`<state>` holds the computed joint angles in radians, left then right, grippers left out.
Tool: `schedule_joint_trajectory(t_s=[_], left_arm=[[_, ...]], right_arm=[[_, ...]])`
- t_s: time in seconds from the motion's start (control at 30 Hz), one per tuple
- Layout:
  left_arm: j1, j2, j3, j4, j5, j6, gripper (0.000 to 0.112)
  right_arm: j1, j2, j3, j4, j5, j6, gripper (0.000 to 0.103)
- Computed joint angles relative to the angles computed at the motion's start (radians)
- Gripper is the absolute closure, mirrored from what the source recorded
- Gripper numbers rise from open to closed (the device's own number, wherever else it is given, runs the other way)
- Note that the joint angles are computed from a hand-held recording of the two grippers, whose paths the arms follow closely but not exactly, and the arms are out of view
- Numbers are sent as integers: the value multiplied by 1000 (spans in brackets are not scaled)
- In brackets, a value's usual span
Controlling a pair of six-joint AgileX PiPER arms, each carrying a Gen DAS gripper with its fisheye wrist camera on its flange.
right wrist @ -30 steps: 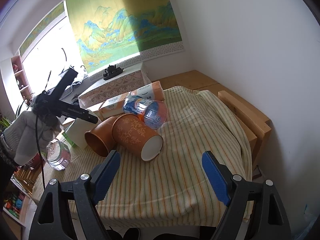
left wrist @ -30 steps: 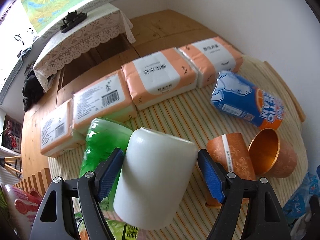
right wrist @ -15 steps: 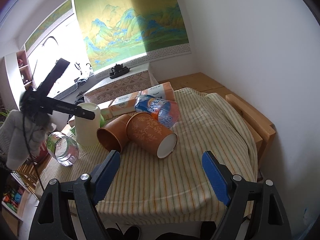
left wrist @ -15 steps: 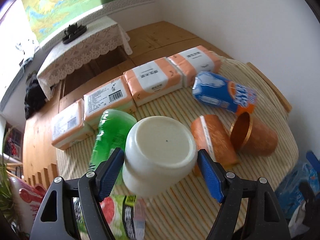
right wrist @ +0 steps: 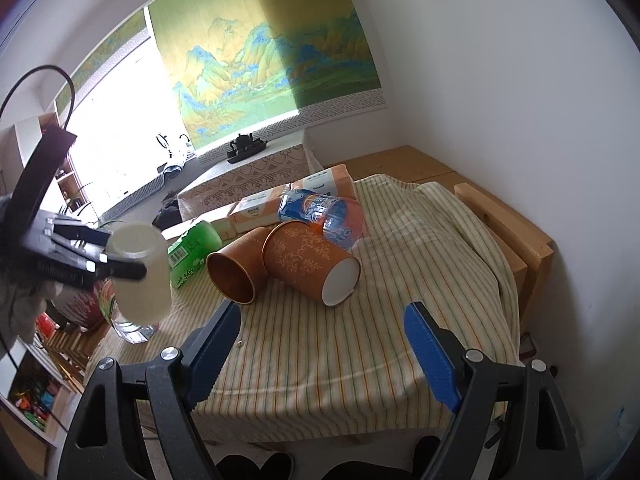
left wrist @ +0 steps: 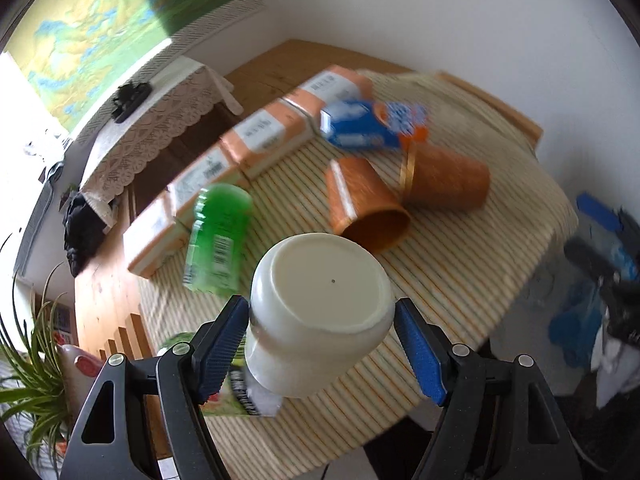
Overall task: Flip cup upside down
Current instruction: 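Carry the white cup toward the right tool while the right tool closes on it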
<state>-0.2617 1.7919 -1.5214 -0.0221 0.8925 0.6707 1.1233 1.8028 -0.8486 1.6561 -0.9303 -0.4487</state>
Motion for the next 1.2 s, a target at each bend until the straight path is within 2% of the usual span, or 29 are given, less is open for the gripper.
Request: schedule_joint_trajectory(t_s=[0.17, 0.2, 0.27, 0.4, 0.5, 0.6, 0.7, 0.8, 0.97, 1.03, 1.1, 1.2], left_arm=[[-94, 7, 77, 79, -30, -49, 34], [-120, -2, 109, 111, -69, -72, 34], [-157, 1, 125, 148, -99, -98, 34], [-187, 33, 92, 148, -84, -120, 34], [-193, 53, 59, 89, -38, -99, 33], [-211, 57, 58, 87, -40, -106, 28], [-212, 56, 52, 70, -45, -98, 28], [-184, 53, 30, 11, -9, -59, 28], [-95, -11, 39, -115, 1, 28, 28], [-46, -63, 78, -168, -16, 71, 28], [13, -128, 149, -216, -69, 122, 27], [147, -201, 245, -374, -97, 247, 20]], right_arm=[[34, -15, 38, 3, -25, 48, 22], [42, -19, 44, 10, -34, 53, 22], [57, -31, 65, 24, -51, 67, 22], [79, -57, 113, 50, -75, 107, 22], [84, -69, 138, 62, -82, 124, 22], [79, -75, 150, 59, -74, 137, 22], [72, -74, 150, 48, -66, 140, 22], [63, -64, 137, 38, -47, 128, 22], [24, -43, 105, -15, 32, 118, 22], [-14, -44, 104, -93, 112, 167, 22], [-68, -41, 93, -182, 206, 232, 22], [-143, -21, 52, -261, 329, 310, 22]])
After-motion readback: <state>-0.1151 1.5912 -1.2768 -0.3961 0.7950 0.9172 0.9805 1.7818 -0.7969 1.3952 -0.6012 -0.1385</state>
